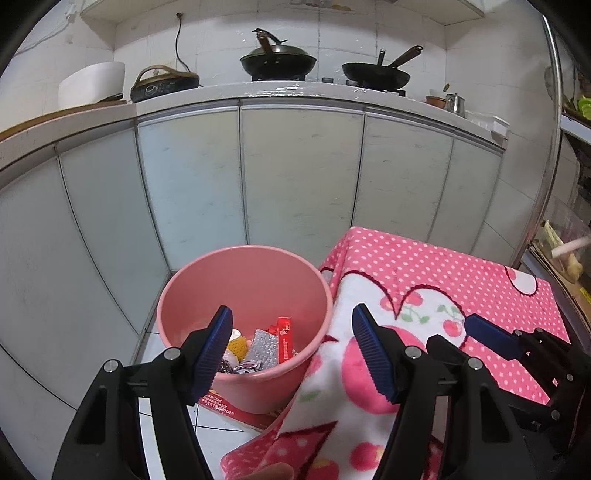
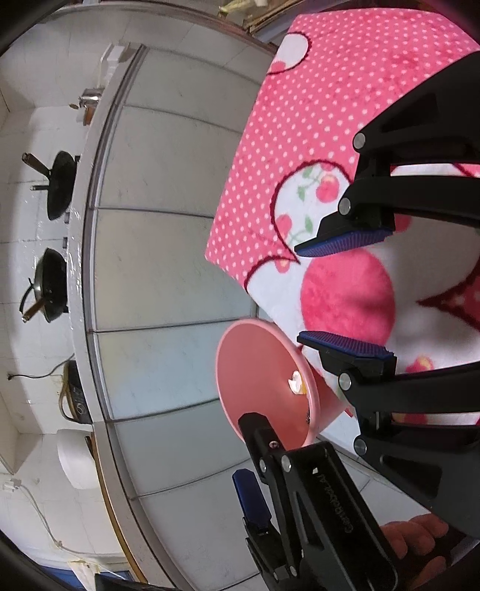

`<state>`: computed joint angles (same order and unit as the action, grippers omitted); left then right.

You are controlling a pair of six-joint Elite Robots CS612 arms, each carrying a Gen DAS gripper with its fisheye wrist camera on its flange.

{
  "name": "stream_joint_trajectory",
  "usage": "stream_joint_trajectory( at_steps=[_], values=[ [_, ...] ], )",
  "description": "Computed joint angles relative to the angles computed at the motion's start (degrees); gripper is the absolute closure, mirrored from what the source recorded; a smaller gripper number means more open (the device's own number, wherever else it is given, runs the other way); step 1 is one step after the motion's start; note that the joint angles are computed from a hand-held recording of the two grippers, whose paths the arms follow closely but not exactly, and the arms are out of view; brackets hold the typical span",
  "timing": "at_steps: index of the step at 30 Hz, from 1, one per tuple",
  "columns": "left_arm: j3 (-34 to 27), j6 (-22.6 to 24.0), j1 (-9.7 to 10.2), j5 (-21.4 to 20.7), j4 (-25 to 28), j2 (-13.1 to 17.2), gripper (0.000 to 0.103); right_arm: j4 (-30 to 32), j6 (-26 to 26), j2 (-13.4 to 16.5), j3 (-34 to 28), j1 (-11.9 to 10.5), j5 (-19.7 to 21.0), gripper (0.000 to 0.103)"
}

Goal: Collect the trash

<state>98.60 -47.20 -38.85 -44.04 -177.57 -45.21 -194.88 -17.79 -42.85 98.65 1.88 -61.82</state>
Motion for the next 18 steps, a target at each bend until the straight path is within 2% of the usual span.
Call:
stream_joint_trajectory(
  at_steps=[12, 18],
  values=[
    [-1.1, 1.2, -1.27, 0.7, -0.2, 0.8, 0.041, -5.7, 3.7, 0.2, 1.5, -1.0, -1.7, 0.061],
    [-1.5, 2.0, -1.68, 1.2, -0.9, 1.0, 0.042, -5.4, 4.3, 0.2, 1.7, -1.4, -1.7, 0.061]
  ],
)
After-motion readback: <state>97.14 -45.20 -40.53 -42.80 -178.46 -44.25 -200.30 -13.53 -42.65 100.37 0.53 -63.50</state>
